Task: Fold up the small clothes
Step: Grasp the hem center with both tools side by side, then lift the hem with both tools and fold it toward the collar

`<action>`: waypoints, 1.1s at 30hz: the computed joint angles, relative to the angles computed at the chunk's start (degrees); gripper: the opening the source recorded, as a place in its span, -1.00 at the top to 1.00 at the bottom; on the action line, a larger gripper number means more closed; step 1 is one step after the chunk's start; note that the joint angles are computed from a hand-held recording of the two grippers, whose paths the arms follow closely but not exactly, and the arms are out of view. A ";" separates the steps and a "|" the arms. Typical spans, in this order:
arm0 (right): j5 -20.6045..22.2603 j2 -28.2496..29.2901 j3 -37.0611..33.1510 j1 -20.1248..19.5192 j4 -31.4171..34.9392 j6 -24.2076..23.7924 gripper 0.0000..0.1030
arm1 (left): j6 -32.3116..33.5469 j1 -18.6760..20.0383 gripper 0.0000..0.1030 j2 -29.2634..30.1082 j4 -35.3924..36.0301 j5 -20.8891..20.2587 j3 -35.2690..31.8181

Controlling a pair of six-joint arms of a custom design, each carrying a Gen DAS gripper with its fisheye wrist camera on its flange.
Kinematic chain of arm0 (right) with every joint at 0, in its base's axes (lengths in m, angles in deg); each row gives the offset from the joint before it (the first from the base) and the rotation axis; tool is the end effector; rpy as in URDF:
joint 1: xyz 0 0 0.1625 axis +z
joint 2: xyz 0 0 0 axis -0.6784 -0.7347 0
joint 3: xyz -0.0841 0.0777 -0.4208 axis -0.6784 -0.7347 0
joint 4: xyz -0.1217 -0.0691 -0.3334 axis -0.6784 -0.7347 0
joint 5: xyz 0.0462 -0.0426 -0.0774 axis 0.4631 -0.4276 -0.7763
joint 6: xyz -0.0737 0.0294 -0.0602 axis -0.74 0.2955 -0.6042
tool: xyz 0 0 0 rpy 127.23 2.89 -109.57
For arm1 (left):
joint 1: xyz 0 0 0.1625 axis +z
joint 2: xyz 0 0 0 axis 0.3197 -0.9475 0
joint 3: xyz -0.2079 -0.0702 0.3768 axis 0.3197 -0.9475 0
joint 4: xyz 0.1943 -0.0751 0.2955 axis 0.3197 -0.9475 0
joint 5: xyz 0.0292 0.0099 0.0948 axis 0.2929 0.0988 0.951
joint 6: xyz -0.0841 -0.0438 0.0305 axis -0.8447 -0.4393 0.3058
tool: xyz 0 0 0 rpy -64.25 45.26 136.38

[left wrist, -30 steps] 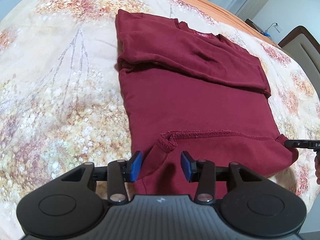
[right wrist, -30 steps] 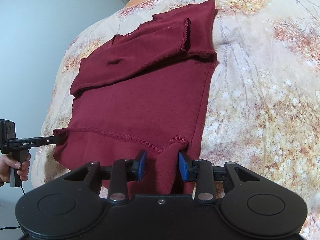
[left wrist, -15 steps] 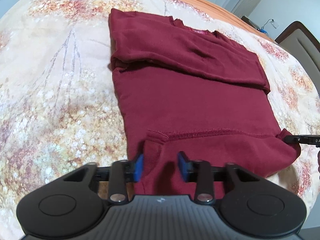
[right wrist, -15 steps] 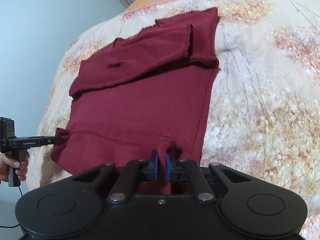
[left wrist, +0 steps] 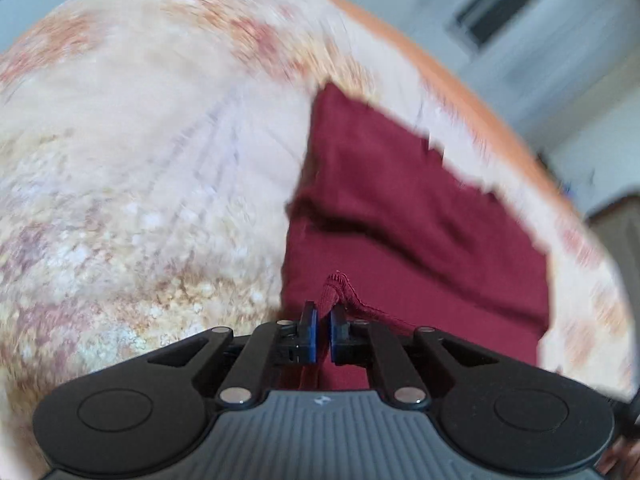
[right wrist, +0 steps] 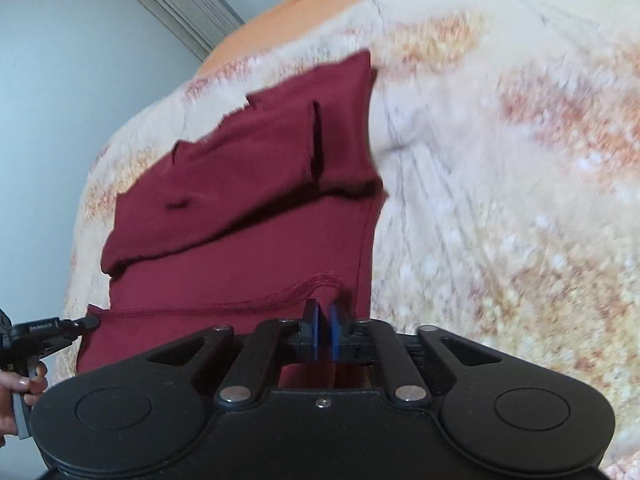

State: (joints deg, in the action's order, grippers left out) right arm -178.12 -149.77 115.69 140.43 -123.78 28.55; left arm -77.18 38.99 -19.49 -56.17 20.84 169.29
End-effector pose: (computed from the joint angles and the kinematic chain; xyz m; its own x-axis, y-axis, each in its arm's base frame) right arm 0.1699 -0.4501 0.2950 -0.9783 0.1703 0.1180 0.0859 0.8517 -0.5170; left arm -0.1066 -0.5082 0.3567 -0.9485 -0.0343 -0.3148 0.1110 0.8951 -0.4319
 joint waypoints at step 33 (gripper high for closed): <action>1.91 -1.08 1.57 2.45 -1.93 -12.25 0.60 | 13.63 -0.96 0.88 0.14 2.19 -2.21 0.43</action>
